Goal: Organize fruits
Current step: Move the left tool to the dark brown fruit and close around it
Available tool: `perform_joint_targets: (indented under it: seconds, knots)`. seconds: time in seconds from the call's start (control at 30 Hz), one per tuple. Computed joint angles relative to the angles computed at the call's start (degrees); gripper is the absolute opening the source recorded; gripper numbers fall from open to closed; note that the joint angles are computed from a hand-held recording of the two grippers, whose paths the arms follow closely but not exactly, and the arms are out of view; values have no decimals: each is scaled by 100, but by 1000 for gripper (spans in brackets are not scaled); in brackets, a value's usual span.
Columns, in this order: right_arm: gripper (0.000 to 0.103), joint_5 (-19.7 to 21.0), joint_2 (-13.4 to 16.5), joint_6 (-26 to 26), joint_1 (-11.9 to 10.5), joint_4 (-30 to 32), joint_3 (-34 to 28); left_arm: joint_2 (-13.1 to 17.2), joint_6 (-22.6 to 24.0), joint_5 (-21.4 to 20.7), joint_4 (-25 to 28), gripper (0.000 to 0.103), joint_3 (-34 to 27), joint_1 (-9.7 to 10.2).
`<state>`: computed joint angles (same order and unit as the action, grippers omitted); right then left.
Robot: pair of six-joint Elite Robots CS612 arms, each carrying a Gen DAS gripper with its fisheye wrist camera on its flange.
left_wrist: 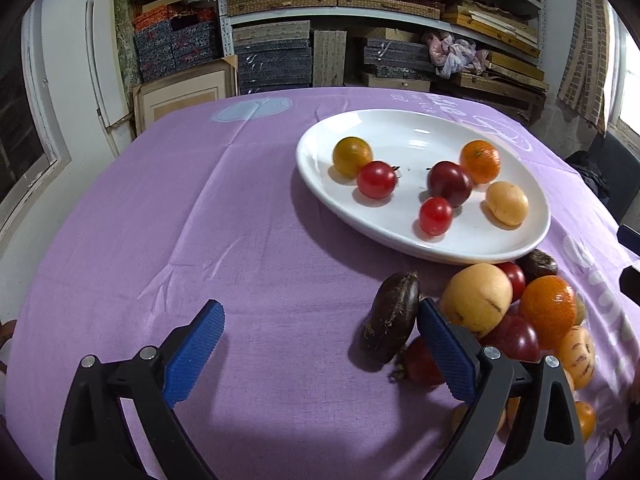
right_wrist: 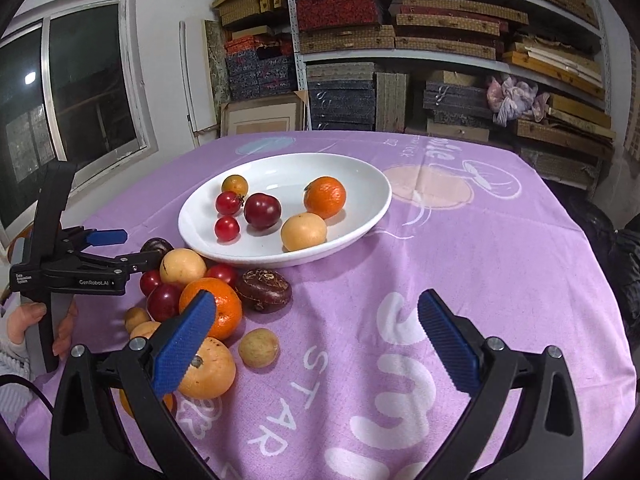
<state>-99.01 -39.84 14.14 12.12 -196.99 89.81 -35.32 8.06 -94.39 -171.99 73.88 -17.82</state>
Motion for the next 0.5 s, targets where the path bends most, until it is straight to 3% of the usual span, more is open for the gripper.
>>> perform_joint_targets:
  seconds: [0.13,0.2,0.33,0.5]
  knots:
    - [99,213,-20,221,-48,-60,40,24,-213,66,92,98,-69,92]
    - [99,254,-18,241,-54,-89,38,49,-263,-221,220,98,-141,156]
    - [99,262,-27,234,-56,-118,49,27,-7,-391,106,98,-86,138]
    - [99,334,-35,272,-73,-150,71,64,233,-180,57,98,-141,47]
